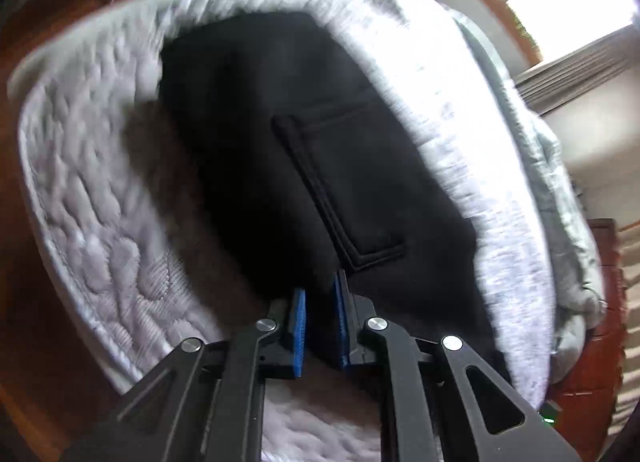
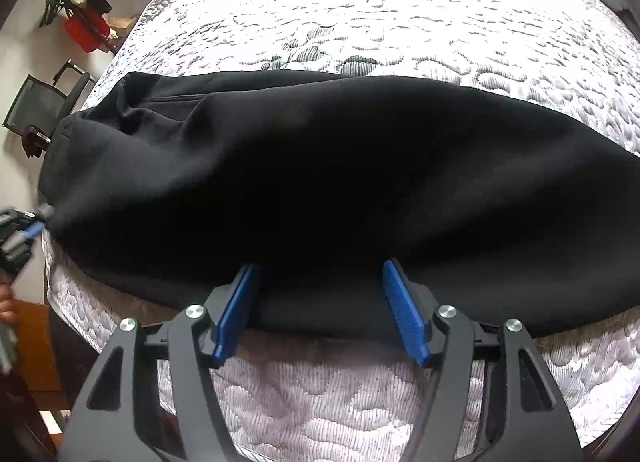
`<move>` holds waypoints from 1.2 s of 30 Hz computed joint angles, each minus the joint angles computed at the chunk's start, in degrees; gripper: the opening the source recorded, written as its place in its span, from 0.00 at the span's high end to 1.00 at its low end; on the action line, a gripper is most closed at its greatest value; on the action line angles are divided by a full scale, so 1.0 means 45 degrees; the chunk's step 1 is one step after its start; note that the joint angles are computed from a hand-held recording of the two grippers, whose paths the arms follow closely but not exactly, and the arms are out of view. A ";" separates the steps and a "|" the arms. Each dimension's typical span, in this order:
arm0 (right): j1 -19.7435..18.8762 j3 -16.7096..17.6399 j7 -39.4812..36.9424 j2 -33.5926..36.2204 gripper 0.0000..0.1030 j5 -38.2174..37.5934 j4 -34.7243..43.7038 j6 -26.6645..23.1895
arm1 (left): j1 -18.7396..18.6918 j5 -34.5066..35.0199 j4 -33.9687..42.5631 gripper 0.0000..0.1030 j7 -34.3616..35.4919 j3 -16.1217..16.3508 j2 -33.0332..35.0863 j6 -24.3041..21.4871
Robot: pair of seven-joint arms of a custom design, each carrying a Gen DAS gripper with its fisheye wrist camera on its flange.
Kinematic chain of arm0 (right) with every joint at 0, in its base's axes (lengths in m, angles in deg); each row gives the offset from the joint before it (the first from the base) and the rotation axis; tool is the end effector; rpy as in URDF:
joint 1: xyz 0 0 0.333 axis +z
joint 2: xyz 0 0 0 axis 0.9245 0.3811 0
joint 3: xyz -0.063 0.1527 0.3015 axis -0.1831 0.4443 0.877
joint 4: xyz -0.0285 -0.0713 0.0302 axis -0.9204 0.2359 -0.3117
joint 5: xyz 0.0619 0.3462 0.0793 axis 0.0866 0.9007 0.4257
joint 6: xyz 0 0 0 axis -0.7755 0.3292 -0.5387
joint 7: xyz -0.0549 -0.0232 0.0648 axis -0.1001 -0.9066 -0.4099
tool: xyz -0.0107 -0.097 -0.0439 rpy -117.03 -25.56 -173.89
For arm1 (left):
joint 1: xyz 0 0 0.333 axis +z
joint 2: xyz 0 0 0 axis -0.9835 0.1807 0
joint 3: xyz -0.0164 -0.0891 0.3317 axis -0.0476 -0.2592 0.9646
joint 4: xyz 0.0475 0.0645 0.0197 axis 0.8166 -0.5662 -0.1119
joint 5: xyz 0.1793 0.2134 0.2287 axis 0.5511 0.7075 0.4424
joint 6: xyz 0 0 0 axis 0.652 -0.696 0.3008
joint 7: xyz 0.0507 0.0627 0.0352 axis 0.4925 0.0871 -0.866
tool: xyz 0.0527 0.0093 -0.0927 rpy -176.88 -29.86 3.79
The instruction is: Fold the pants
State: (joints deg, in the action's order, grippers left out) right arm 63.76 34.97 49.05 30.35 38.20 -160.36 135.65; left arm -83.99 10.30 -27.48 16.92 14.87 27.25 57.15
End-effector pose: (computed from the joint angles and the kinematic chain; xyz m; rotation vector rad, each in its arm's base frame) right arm 0.5424 -0.0852 0.4842 -1.8049 2.0720 -0.0956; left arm 0.6114 -0.1477 0.5140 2.5494 -1.5359 0.8168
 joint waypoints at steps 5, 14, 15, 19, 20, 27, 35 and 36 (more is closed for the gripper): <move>0.0007 0.0016 0.0004 0.0032 0.36 -0.0231 0.0388 -0.0483 | -0.0022 0.0153 0.0057 0.85 0.0044 0.0029 0.0065 0.0000; 0.0517 0.0364 -0.1434 0.0039 0.40 0.0709 0.2303 -0.1277 | -0.0423 0.3296 0.0126 0.79 -0.0655 0.0316 -0.1429 -0.0261; 0.0587 0.0418 -0.1479 0.0194 0.41 0.0751 0.2488 -0.1319 | -0.0379 0.3004 0.0260 0.74 -0.0371 0.0263 -0.1315 -0.0150; 0.0911 0.0717 -0.1052 0.1189 0.40 0.0432 0.3145 -0.1463 | -0.0463 0.2986 0.1129 0.67 0.0518 0.0138 -0.0365 -0.0599; 0.0909 0.0751 -0.1026 0.1318 0.40 0.0506 0.3124 -0.1442 | -0.0588 0.3393 0.1546 0.67 0.0556 0.0175 0.0091 -0.1060; 0.0677 0.0901 -0.0855 0.2221 0.41 0.0531 0.3627 -0.1913 | -0.0635 0.3453 0.1984 0.67 0.0980 0.0204 0.0943 -0.1869; 0.0693 0.1070 -0.0866 0.3360 0.40 0.0485 0.6211 -0.2400 | -0.0956 0.4263 0.3719 0.46 0.1435 0.0289 0.1548 -0.2516; 0.0694 0.1132 -0.0757 0.3641 0.40 0.0463 0.6555 -0.2491 | -0.0970 0.4174 0.3959 0.46 0.1454 0.0249 0.1711 -0.2685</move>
